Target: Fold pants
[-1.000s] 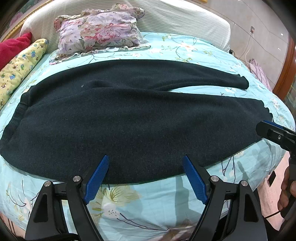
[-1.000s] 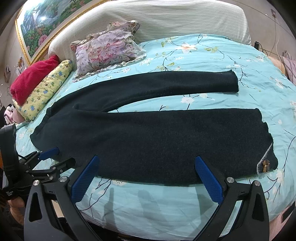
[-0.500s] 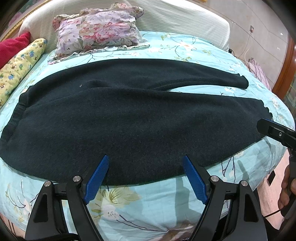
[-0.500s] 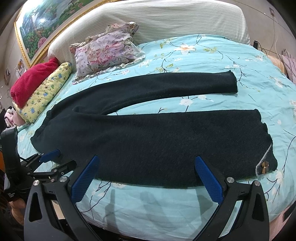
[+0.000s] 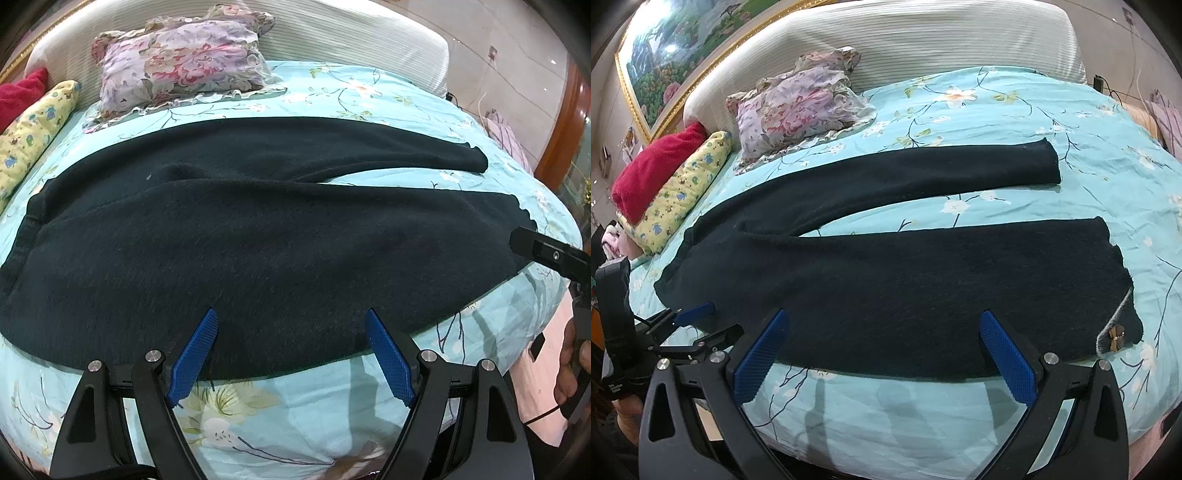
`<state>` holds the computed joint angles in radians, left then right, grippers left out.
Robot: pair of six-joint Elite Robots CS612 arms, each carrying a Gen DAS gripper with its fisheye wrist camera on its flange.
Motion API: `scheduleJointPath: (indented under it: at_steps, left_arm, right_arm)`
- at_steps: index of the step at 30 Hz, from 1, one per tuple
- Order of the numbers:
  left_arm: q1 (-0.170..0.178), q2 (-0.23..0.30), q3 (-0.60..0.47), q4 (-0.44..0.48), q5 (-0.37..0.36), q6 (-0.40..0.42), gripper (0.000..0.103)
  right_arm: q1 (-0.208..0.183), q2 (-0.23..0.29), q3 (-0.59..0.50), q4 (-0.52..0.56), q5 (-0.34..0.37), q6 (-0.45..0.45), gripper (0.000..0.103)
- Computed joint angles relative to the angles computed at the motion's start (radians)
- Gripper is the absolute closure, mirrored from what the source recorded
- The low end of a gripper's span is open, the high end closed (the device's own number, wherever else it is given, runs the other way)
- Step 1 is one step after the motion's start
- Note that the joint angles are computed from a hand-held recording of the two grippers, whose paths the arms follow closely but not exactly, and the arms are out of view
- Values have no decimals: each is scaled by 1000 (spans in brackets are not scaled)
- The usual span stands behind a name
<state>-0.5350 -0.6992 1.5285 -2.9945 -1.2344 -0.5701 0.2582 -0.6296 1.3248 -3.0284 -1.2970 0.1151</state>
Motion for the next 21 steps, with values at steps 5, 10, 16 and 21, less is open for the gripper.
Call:
scheduleJointPath:
  at_steps: [5, 10, 16, 21]
  left_arm:
    - [5, 3, -6, 0, -14, 25, 20]
    - [13, 7, -20, 6, -33, 48, 20]
    - [23, 16, -47, 17, -53, 67, 20]
    - [38, 27, -87, 39, -70, 97, 20]
  right_arm:
    - [-2, 3, -7, 8, -3, 1, 0]
    - [-9, 8, -15, 13, 4, 12, 0]
    - [-17, 16, -33, 22, 16, 21, 0]
    - [-28, 25, -58, 30, 32, 31, 0]
